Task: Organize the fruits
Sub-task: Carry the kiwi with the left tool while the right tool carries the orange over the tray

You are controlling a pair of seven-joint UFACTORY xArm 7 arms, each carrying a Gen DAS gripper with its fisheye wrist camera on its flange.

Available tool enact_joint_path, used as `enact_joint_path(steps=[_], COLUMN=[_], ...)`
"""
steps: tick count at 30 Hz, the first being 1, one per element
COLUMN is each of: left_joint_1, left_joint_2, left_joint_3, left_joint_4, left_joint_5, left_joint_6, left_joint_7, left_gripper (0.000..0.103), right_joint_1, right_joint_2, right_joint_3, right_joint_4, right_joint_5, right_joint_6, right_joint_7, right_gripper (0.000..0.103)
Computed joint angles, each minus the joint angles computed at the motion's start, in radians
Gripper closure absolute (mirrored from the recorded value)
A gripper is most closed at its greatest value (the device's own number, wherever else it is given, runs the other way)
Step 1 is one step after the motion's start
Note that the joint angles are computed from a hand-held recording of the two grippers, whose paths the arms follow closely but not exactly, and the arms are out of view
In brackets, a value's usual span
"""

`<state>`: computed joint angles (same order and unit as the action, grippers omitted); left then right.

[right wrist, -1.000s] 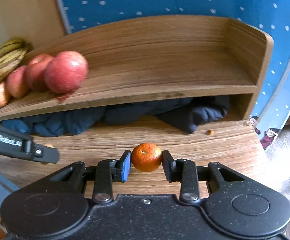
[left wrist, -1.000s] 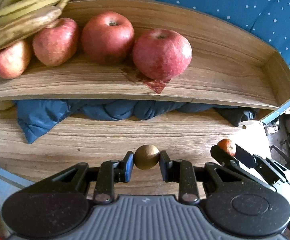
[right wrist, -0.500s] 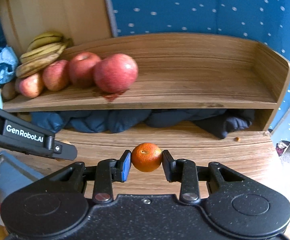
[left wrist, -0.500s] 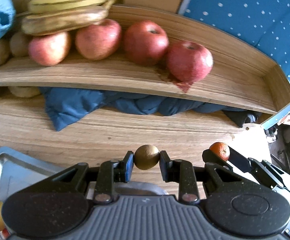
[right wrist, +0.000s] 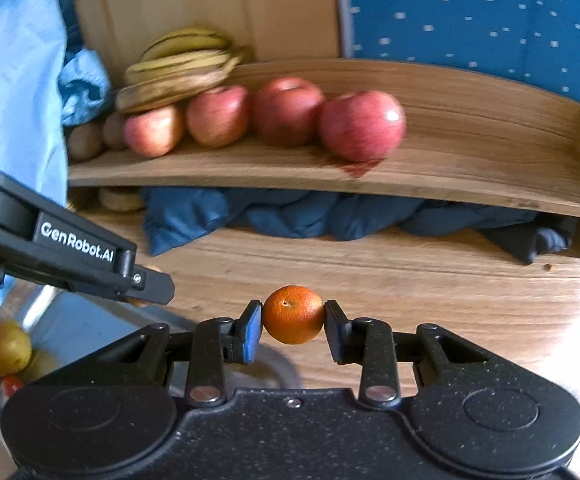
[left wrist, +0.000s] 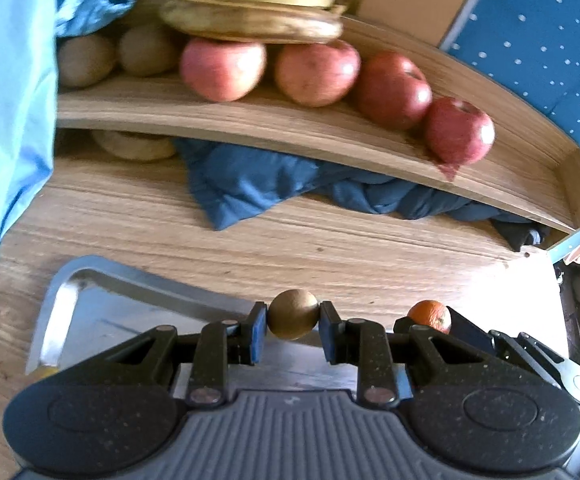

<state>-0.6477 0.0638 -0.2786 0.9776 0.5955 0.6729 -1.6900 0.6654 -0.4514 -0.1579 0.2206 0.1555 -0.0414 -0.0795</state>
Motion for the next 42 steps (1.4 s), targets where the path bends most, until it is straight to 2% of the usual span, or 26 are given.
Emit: enact_joint_path(steps=[9,23,30,42], left_joint_1=[0.042,0.103,0.125,0.156], left_joint_2=[-0.115,-0.207,-0.240,-0.275], left_joint_3=[-0.025,-0.061,-0.069,-0.079], left_joint_4=[-0.145,-0.280,-0.322,-0.373], left_joint_5=[-0.048,-0.137,-0.176,-0.219], left_joint_6=[-0.041,-0.100,-0.116,-0.142], left_joint_7=[0.008,0.086,0.129,0.163], left_gripper=[0.073,0.073,0.073,0.073], right_joint_1=[-0.006,-0.005,-0.009,0.008], right_joint_2=[-0.002,0.008,0.032,0.094], right_joint_3=[0.139,0.258,0.295,0.311], right_joint_4=[-0.003,0.012,0.032,0.079], right_joint_5=[-0.012,-0.046,-0.063,-0.078], right_joint_6=[0.021,0.069,0.075,0.080], right_joint_7=[0.100,0.223,0.270,0.289], right_gripper=[0.068,0.068,0.068,0.067])
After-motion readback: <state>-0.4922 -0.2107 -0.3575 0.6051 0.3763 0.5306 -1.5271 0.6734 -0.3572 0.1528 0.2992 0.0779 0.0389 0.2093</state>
